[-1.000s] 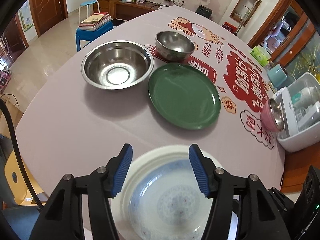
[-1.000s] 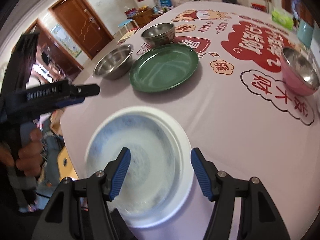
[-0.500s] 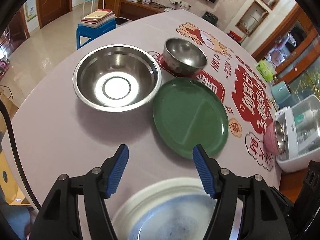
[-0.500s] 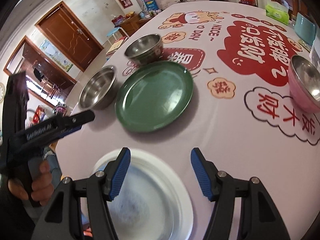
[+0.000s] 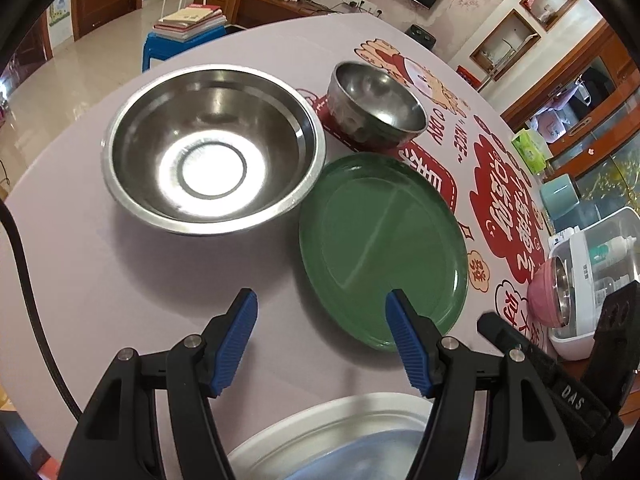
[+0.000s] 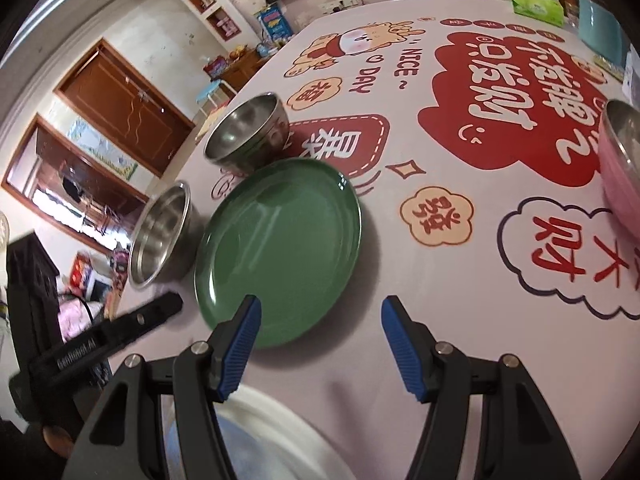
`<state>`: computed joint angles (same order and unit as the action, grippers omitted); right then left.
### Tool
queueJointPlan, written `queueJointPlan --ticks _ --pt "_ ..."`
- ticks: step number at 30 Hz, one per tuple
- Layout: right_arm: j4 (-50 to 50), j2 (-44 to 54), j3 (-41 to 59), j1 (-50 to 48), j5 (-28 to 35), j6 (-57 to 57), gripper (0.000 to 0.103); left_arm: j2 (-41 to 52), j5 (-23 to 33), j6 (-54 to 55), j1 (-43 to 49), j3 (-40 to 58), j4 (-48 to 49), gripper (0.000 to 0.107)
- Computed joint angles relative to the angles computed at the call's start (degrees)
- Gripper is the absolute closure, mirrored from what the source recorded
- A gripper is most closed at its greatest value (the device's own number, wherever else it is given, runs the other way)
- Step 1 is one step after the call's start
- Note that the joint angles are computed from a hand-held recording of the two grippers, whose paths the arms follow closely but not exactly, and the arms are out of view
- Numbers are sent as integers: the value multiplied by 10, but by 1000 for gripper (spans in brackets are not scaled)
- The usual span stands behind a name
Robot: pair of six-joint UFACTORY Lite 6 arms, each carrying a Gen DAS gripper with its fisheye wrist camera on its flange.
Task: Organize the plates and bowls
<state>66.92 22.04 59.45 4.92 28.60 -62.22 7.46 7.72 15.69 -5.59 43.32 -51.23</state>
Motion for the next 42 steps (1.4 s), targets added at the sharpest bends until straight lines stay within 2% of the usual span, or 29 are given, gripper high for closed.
queueJointPlan --ticks 8,11,16,23,26,29,37,42 --pt "49 55 34 13 -9 -28 42 52 12 281 5 16 -280 42" --pt "70 67 38 15 -10 -48 50 67 13 349 6 23 -342 42" --pt "80 93 56 17 -10 -56 68 92 15 372 8 39 -361 47" --pt "77 115 72 14 -12 -62 81 120 12 412 -1 64 -389 58" --pt "80 121 76 8 -6 -68 86 131 7 402 -6 76 -378 64" --pt "76 123 79 4 -5 -65 90 139 -5 362 -12 87 -336 65" --pt "66 125 82 4 -5 -58 91 149 -22 104 -19 107 -55 76" --pt "58 108 69 2 -7 -51 91 147 -15 38 -19 110 25 78"
